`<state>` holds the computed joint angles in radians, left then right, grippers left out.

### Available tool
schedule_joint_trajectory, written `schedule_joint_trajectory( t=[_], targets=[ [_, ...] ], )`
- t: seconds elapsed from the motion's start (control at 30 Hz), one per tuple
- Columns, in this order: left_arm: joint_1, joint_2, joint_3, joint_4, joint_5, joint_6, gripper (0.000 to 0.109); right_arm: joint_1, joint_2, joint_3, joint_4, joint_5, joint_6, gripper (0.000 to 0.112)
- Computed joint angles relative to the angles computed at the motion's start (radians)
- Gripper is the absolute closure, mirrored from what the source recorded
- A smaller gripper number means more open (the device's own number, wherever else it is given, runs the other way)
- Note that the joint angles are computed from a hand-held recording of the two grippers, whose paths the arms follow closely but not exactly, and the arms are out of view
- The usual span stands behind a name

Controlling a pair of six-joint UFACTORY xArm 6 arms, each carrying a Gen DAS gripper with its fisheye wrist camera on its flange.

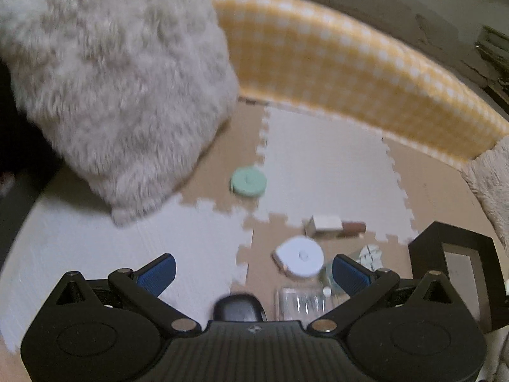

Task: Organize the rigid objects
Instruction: 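Lower the left tool onto the black earbud case and close on it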

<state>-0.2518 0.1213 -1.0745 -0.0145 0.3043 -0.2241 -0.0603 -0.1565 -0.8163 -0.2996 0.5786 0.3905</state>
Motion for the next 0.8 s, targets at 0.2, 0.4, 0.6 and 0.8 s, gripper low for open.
schedule_joint_trajectory(
  t=[0.2,0.4,0.6,0.8],
  targets=[
    [0.003,0.03,-0.028,-0.096,0.118,0.007,0.022,0.0,0.054,-0.048,0.058,0.064,-0.043,0.107],
    [0.008,0.064,-0.055,-0.124,0.181,0.025,0.036,-0.002,0.079,-0.058,0.094,0.08,-0.084,0.107],
    [0.012,0.089,-0.075,-0.16,0.21,0.042,0.047,0.007,0.113,-0.084,0.078,0.116,-0.099,0.106],
    [0.013,0.132,-0.109,-0.15,0.253,0.01,0.048,0.012,0.127,-0.095,0.061,0.131,-0.101,0.105]
  ],
)
